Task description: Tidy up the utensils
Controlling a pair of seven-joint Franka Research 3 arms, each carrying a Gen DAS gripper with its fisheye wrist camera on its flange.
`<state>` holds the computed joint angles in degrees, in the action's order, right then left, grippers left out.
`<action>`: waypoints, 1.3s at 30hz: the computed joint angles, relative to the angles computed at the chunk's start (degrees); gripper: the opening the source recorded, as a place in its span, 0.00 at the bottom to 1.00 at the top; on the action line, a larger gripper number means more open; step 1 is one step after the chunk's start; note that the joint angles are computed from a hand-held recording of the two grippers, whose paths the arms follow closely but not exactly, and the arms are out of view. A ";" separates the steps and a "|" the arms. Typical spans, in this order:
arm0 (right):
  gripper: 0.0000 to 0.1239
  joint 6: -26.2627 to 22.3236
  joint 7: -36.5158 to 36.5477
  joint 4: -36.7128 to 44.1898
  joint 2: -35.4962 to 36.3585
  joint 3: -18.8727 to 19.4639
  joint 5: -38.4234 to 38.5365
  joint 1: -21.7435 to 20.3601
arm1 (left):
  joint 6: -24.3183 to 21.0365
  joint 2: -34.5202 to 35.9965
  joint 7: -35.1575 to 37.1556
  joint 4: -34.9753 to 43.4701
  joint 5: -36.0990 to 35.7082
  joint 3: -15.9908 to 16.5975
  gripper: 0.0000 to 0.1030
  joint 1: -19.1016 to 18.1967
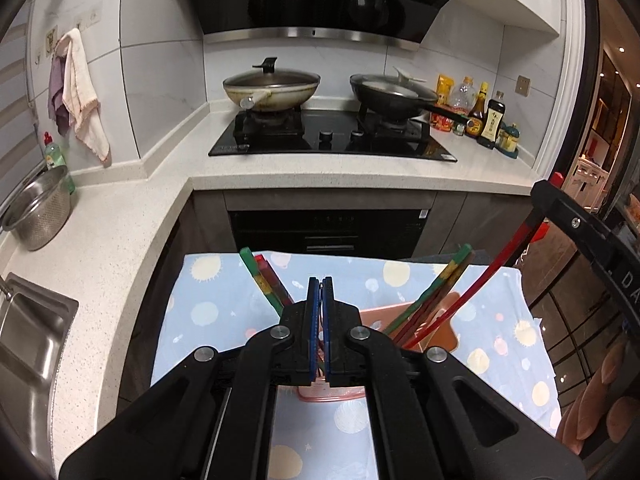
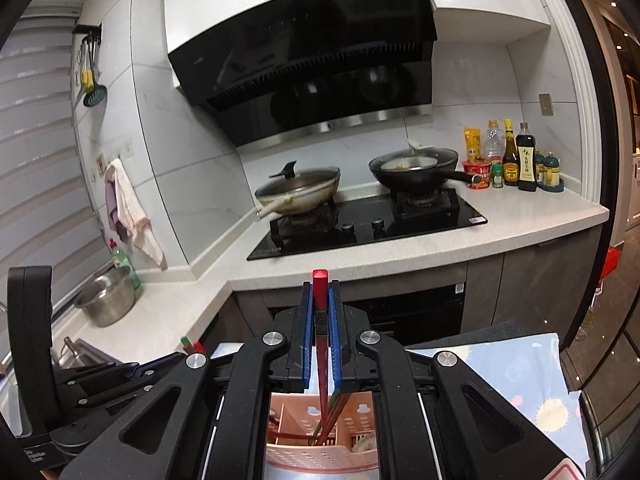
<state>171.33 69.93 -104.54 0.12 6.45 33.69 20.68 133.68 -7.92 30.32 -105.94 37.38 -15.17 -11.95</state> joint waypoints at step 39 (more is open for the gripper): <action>0.34 -4.76 5.70 -16.27 -12.59 -1.01 -8.34 0.15 | -4.58 -6.37 -7.16 -6.75 3.07 -3.13 0.53 -1.20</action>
<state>166.57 75.62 -120.81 -12.47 5.43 25.36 20.83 129.10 -14.29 23.16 -112.69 40.45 -18.29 -13.16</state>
